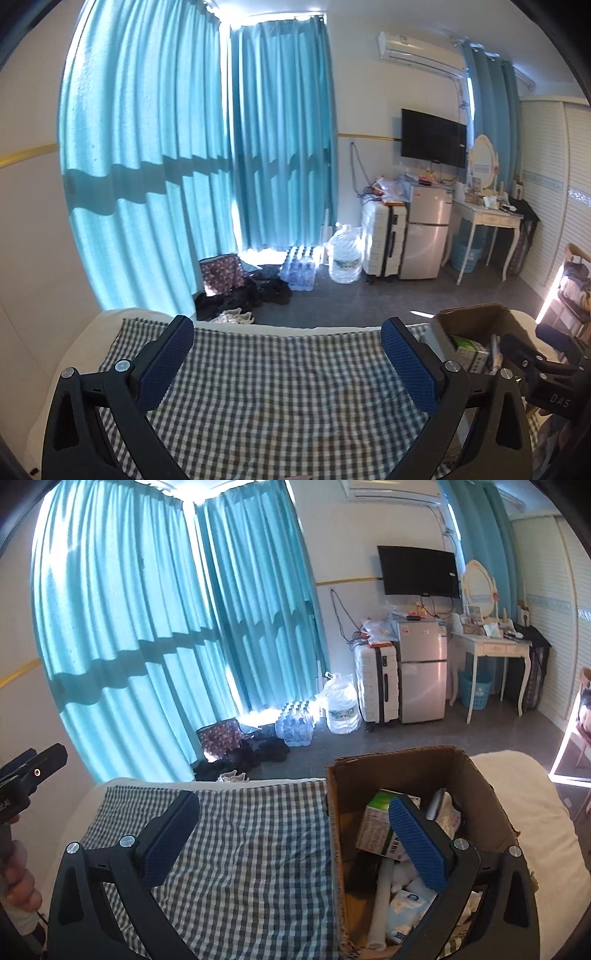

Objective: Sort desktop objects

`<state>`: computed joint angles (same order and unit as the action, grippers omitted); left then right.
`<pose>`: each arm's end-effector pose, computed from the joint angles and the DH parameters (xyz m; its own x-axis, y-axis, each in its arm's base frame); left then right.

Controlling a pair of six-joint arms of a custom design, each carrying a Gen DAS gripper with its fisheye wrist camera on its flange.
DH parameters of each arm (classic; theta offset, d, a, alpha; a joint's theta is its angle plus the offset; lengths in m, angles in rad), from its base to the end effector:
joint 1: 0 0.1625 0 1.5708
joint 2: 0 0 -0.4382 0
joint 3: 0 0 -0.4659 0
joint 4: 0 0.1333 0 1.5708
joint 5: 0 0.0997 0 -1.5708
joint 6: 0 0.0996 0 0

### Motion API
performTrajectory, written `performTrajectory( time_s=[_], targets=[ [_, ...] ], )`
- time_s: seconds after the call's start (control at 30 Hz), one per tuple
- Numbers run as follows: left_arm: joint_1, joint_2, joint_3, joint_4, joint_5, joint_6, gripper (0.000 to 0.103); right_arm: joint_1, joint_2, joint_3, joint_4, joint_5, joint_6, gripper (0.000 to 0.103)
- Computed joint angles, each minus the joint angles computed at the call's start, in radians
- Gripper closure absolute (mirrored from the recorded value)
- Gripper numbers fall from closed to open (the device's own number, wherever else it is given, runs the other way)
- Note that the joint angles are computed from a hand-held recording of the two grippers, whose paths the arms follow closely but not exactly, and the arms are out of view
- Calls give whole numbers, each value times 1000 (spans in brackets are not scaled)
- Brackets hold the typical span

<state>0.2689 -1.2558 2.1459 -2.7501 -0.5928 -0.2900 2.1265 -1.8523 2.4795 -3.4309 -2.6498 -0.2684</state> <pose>-0.4636 -0.3517 0.1922 -0.6250 0.3831 -0.6802 0.7778 0.3801 -0.5006 0.2143 -0.2588 0.3885 -0.7634 0.3663 0.5319 -0.3913 0.3928 -0.8322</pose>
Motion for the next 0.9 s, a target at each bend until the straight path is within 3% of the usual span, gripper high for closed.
performTrajectory(
  time_s=[0.2,0.33,0.47,0.9],
  targets=[
    [49,-18,36,-29,-11,9,0,1,108,-14,-83,7,-69,0],
    [71,-14,74,-100,27,24,0,1,185,-20,-180,5,-141,0],
    [110,-5,92,-129,-29,43,0,0,264,-27,-329,2,-235,0],
    [193,18,156,-180,-51,46,0,-70,365,-19,-396,55,-226,0]
  ],
)
